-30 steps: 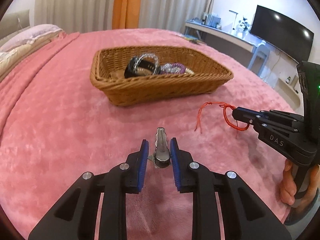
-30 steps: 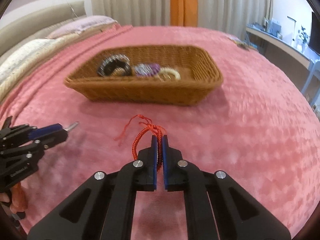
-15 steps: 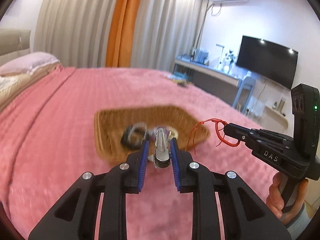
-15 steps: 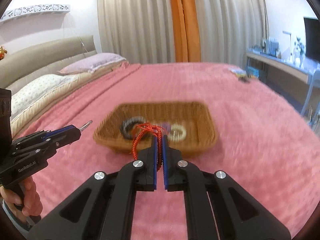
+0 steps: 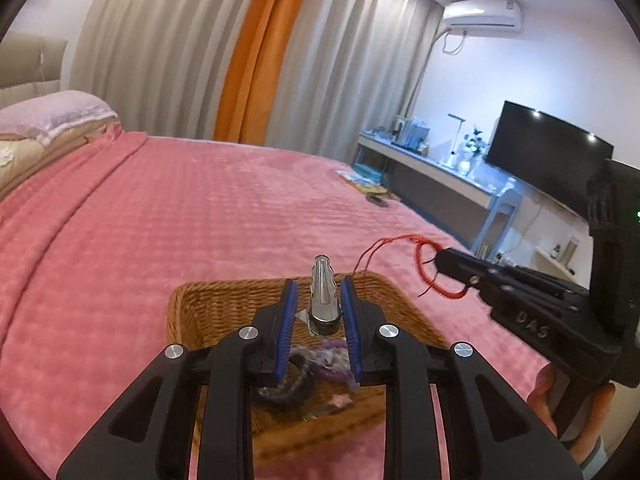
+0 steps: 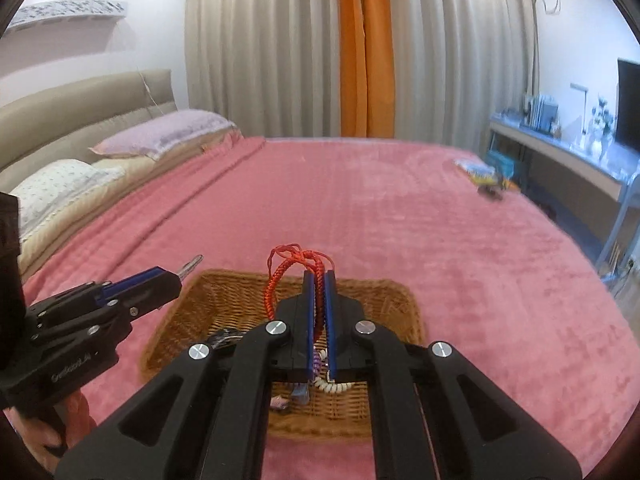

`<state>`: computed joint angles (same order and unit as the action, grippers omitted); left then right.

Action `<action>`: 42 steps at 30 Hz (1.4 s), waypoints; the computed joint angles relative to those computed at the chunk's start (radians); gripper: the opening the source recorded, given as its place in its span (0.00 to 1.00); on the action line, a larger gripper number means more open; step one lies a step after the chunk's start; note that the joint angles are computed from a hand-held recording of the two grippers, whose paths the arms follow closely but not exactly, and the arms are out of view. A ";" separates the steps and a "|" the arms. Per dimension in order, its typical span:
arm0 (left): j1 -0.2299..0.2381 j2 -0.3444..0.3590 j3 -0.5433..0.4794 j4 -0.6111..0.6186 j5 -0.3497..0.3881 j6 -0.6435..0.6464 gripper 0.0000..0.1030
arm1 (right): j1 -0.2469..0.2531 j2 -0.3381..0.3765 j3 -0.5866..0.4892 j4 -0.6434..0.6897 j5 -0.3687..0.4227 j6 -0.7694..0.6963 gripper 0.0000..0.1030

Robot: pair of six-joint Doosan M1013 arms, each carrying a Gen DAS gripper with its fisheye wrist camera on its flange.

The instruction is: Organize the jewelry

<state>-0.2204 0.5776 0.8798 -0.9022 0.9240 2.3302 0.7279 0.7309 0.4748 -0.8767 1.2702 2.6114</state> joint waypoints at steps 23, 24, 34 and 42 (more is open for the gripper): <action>0.025 -0.064 0.105 -0.006 -0.054 0.014 0.68 | -0.038 -0.099 0.213 0.190 -0.128 0.143 0.54; 0.029 -0.080 0.124 -0.016 -0.063 0.032 0.70 | -0.025 -0.110 0.227 0.167 -0.133 0.160 0.56; 0.091 -0.307 0.439 -0.248 -0.266 0.366 0.92 | 0.145 -0.155 0.324 -0.205 -0.052 0.325 0.77; 0.097 -0.419 0.628 -0.388 -0.424 0.610 0.92 | 0.232 -0.136 0.378 -0.433 0.027 0.455 0.90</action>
<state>-0.1237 0.1587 1.5082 -1.2906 0.5005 2.9400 0.9601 0.5950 0.8528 -1.3102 1.2970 3.0667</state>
